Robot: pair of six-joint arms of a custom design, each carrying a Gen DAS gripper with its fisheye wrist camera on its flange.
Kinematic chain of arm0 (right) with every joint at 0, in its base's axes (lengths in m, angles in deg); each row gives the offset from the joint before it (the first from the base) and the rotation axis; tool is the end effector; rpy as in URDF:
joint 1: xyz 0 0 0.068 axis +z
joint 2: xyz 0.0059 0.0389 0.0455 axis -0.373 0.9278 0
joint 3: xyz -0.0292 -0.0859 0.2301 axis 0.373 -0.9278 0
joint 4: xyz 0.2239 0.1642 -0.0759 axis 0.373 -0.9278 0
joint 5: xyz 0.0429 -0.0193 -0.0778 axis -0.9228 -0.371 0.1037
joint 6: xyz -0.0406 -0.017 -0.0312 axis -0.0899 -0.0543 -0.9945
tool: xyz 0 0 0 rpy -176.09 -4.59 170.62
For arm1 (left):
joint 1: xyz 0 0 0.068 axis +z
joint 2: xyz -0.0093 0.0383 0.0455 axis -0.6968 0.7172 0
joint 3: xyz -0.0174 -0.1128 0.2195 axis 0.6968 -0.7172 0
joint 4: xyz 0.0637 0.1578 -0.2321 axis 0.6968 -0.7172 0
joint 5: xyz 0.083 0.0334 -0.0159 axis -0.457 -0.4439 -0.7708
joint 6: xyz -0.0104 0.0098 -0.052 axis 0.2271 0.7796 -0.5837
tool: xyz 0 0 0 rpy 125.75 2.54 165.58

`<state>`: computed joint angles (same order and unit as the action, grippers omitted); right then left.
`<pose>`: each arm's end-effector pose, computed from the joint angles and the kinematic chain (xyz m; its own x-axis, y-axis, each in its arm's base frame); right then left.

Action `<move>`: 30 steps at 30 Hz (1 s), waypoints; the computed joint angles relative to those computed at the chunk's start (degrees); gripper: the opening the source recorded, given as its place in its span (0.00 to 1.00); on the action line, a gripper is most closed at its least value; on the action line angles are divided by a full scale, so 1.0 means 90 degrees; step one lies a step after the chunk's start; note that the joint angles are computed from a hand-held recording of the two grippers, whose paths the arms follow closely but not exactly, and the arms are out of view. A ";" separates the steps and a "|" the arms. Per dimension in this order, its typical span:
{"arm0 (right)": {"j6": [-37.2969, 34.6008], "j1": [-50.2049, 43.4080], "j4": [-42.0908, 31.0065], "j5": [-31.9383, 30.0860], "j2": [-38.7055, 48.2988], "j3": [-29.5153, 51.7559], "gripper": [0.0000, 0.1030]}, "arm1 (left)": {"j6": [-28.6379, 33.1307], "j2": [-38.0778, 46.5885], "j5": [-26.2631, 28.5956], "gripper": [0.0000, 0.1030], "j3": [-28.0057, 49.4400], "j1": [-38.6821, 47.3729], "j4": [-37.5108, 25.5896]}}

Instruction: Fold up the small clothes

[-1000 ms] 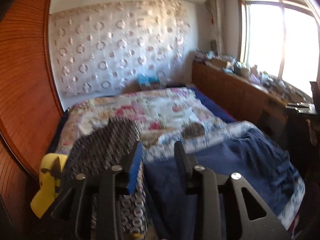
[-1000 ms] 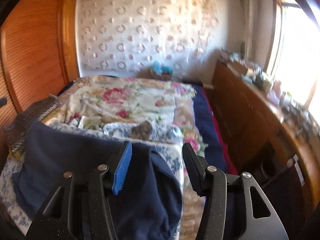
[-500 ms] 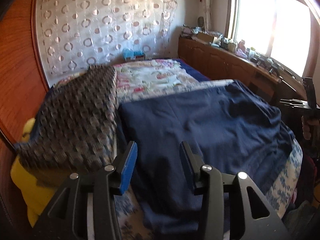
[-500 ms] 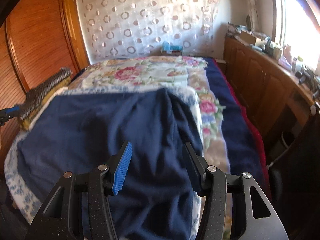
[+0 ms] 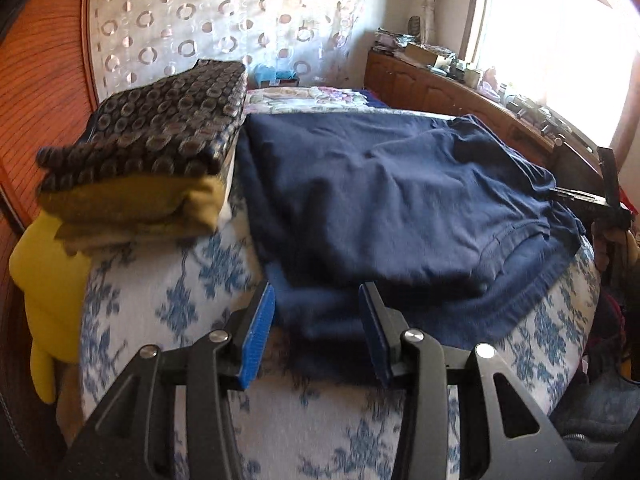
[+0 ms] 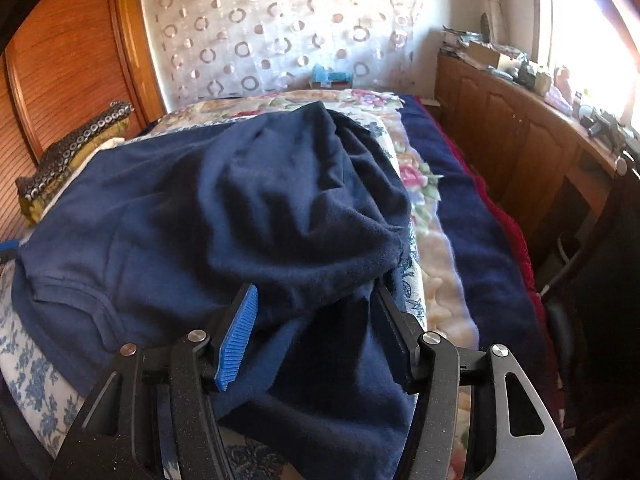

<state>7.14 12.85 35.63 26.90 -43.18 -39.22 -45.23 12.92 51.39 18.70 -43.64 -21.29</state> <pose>0.1339 0.0726 0.0959 -0.7172 0.1695 -0.6759 0.1956 0.9799 0.0382 0.2191 -0.0145 0.0461 -0.6508 0.3442 -0.6768 0.5617 0.8179 -0.1242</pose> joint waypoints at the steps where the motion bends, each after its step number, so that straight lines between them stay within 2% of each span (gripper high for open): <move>1: 0.0014 -0.0004 0.0088 0.0012 0.0064 -0.0003 0.58 | 0.0061 0.0017 0.0032 0.41 -0.0037 0.0034 -0.0027; 7: 0.0110 -0.0291 0.0032 -0.0177 -0.0366 -0.0246 0.58 | 0.0427 0.0080 0.0212 0.41 -0.0293 0.0380 -0.0035; 10: 0.0197 -0.0386 -0.0082 -0.0245 -0.0588 -0.0319 0.58 | 0.0350 0.0361 0.0091 0.41 -0.0259 0.0369 0.0216; 13: 0.0316 -0.0223 0.0066 -0.0088 -0.0159 -0.0195 0.58 | 0.0219 0.0394 0.0038 0.41 -0.0287 0.0294 0.0399; 15: 0.0386 -0.0100 0.0193 0.0016 0.0173 -0.0106 0.58 | 0.0310 0.0408 0.0142 0.22 -0.0322 0.0294 0.0416; 16: 0.0389 -0.0064 0.0233 0.0040 0.0305 -0.0062 0.58 | 0.0329 0.0356 0.0048 0.18 -0.0414 0.0271 0.0532; 17: 0.0383 -0.0053 0.0269 0.0044 0.0407 -0.0030 0.58 | 0.0317 0.0299 -0.0028 0.09 -0.0469 0.0230 0.0588; 20: 0.0369 -0.0038 0.0353 0.0069 0.0638 0.0037 0.59 | 0.0377 -0.0210 0.0078 0.04 -0.0738 0.0377 0.0474; 22: 0.0388 -0.0007 0.0371 0.0100 0.0719 0.0061 0.59 | 0.0412 -0.1070 0.0209 0.03 -0.1047 0.0636 0.0076; 26: 0.0402 0.0004 0.0379 0.0102 0.0730 0.0065 0.59 | 0.0881 -0.3006 0.0803 0.04 -0.1365 0.1369 -0.1700; 28: 0.0405 0.0010 0.0379 0.0111 0.0750 0.0072 0.59 | 0.1010 -0.3446 0.0856 0.05 -0.1380 0.1478 -0.2239; 30: 0.0401 0.0010 0.0375 0.0115 0.0751 0.0073 0.59 | 0.0940 -0.3689 0.0803 0.08 -0.1388 0.1414 -0.2439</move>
<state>10.75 12.94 39.01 27.94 -36.42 -38.57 -36.77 -20.28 58.62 6.21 -30.92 -43.24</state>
